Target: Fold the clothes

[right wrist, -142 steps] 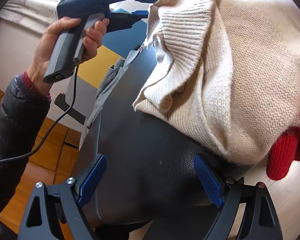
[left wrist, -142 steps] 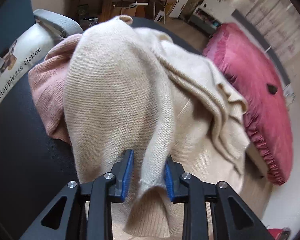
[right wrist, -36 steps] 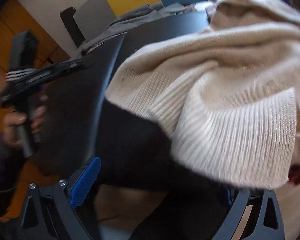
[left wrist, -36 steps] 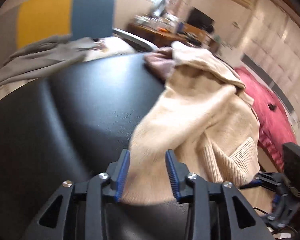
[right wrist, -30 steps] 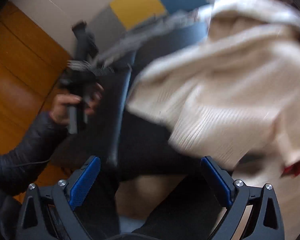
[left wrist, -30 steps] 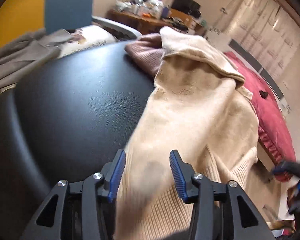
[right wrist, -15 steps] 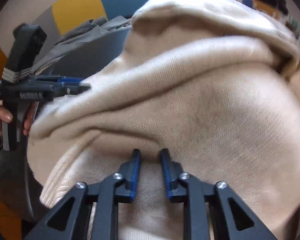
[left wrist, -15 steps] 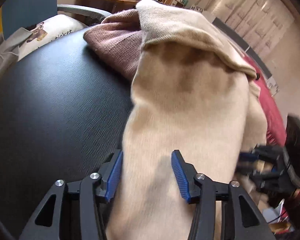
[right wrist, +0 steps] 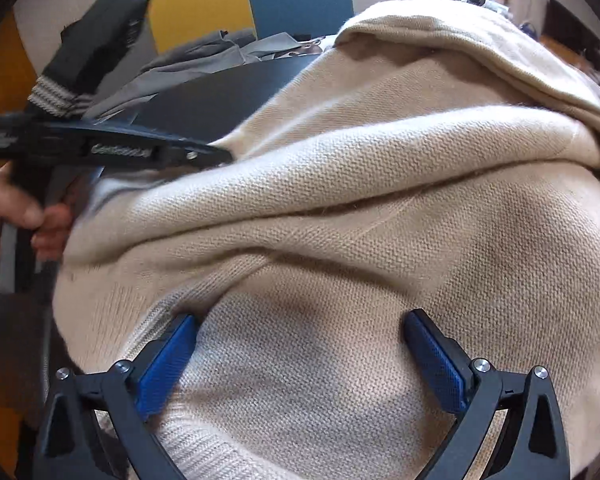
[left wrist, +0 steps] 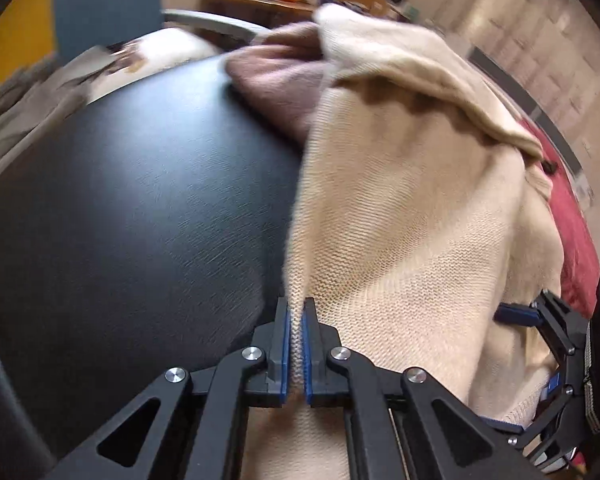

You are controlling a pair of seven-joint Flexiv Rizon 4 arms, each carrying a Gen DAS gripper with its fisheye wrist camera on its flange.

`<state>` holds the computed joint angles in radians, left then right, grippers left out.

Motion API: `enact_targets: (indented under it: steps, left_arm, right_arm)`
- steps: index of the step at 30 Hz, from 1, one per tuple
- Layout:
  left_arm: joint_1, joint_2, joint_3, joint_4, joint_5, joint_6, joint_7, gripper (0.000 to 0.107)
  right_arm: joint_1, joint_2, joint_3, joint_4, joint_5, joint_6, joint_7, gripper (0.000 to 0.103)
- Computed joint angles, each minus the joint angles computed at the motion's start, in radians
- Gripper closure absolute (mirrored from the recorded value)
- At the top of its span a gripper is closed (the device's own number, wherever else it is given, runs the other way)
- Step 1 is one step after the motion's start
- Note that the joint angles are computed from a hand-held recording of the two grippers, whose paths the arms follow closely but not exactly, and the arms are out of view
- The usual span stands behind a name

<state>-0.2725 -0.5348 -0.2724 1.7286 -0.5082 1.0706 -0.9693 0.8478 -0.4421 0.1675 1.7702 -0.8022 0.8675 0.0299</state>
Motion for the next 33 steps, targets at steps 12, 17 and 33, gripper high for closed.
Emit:
enact_targets:
  steps: [12, 17, 33]
  left_arm:
    - [0.036, 0.379, -0.122, 0.565, -0.696, 0.284, 0.253, 0.105]
    - [-0.015, 0.474, 0.001, 0.666, -0.406, 0.290, 0.011, 0.104]
    - [-0.102, 0.362, 0.003, 0.269, -0.059, 0.301, -0.173, 0.097]
  right_arm:
    - [0.043, -0.018, 0.015, -0.012, -0.028, 0.054, -0.008, 0.000]
    - [0.073, -0.040, -0.010, -0.025, -0.085, 0.100, 0.000, 0.000]
    - [-0.038, 0.382, -0.108, 0.393, -0.675, 0.387, 0.728, 0.001]
